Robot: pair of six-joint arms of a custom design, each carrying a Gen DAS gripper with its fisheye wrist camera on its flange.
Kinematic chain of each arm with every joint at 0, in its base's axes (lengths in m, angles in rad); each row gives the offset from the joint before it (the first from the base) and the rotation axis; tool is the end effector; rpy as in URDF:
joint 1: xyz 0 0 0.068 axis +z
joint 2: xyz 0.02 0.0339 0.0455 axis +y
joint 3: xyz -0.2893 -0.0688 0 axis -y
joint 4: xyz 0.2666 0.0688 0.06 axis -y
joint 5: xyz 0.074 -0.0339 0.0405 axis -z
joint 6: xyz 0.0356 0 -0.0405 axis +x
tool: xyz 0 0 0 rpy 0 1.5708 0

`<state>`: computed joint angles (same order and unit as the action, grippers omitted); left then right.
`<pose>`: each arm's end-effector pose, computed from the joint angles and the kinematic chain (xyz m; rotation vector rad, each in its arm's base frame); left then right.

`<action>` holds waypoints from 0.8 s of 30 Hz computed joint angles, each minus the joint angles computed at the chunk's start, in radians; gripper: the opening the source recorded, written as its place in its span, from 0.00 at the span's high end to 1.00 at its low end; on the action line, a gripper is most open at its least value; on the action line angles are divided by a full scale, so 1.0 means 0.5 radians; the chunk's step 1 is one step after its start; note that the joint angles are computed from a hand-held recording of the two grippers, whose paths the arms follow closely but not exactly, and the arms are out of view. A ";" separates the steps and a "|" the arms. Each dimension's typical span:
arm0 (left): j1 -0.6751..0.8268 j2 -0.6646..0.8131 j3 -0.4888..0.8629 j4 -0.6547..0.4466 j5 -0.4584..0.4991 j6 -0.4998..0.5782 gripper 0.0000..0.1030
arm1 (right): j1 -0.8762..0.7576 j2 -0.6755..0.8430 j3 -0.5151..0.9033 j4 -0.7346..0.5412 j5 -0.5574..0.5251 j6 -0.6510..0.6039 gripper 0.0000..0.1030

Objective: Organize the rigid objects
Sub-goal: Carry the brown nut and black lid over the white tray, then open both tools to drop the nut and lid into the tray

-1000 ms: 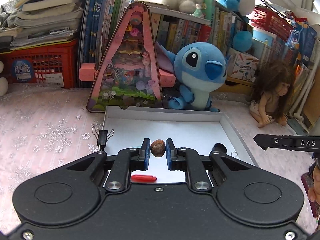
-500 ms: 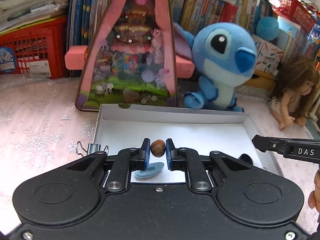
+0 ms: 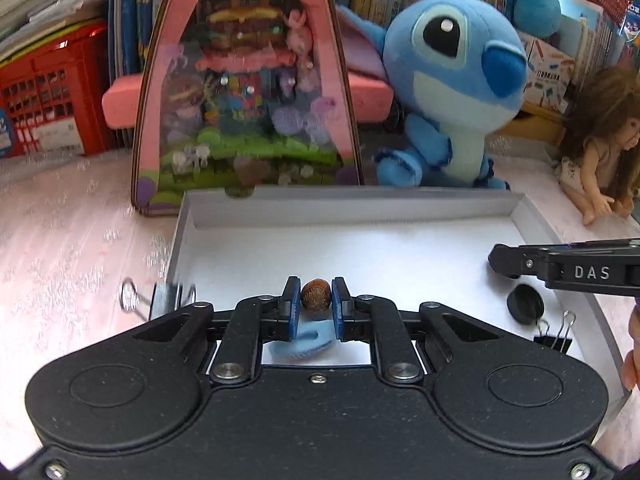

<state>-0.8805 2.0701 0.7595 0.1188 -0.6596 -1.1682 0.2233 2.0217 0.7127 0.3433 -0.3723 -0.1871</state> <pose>0.2224 -0.2351 0.0304 -0.4980 2.3432 0.0335 0.3228 0.0866 0.0438 -0.6541 2.4207 0.4855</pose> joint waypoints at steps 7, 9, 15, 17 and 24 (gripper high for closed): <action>-0.081 -0.026 -0.022 -0.059 -0.037 -0.052 0.85 | 0.008 -0.017 -0.048 0.015 0.038 -0.039 0.64; -0.108 -0.024 -0.017 -0.086 -0.049 -0.071 0.85 | 0.003 -0.028 -0.063 0.013 0.038 -0.054 0.64; -0.160 -0.031 -0.005 -0.152 -0.065 -0.118 0.85 | -0.002 -0.059 -0.137 0.067 0.054 -0.100 0.65; -0.167 -0.029 0.000 -0.162 -0.072 -0.125 0.85 | -0.001 -0.063 -0.159 0.094 0.065 -0.106 0.65; -0.194 -0.020 0.030 -0.227 -0.092 -0.171 0.85 | 0.033 -0.072 -0.226 0.199 0.128 -0.117 0.62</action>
